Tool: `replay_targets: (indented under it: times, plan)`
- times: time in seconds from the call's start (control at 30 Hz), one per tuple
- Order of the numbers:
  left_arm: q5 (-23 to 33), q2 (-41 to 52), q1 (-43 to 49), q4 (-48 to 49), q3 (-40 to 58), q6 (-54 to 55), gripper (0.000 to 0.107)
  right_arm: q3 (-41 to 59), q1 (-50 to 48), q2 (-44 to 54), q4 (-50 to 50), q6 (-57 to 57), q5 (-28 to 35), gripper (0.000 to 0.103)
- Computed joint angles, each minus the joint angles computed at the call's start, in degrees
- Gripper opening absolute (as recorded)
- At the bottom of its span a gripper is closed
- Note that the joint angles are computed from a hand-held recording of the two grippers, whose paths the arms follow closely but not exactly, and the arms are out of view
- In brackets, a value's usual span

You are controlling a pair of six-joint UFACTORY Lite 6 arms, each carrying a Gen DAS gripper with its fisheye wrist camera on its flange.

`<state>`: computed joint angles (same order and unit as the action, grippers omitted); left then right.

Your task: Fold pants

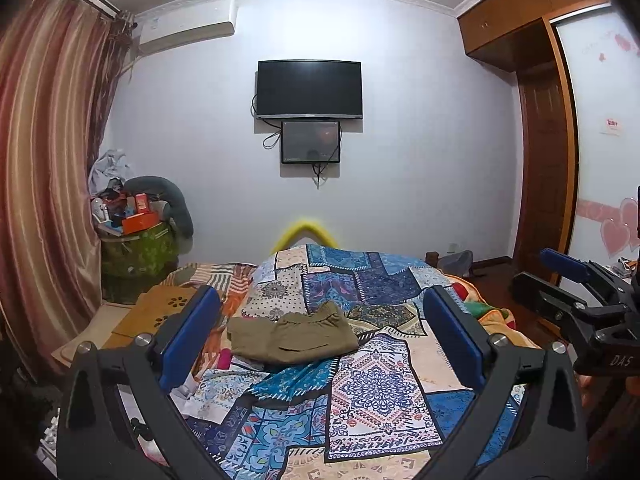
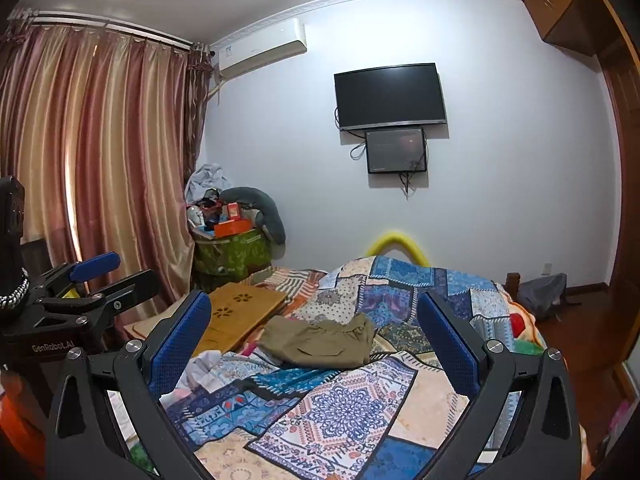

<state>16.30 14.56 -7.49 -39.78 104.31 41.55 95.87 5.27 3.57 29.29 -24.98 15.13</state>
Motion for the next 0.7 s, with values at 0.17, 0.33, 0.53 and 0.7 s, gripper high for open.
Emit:
replay_targets:
  times: [0.17,0.33,0.53,0.7]
  plan:
    - [1.34,0.46,0.2,-2.1,0.52,2.2,0.103,-0.65,-0.09,-0.34,0.42,-0.19,-0.45,0.102]
    - [2.66,0.52,0.53,-3.99,0.65,3.81,0.103,-0.73,-0.07,-0.24,0.56,-0.14,-0.75,0.102]
    - [3.45,0.68,0.39,-3.82,0.93,4.06,0.103,-1.06,0.14,-0.42,0.11,0.43,-0.96,0.102]
    - [3.58,0.61,0.17,-4.38,0.62,5.15,0.103,-0.99,0.44,-0.31,-1.1,1.78,-1.01,0.102]
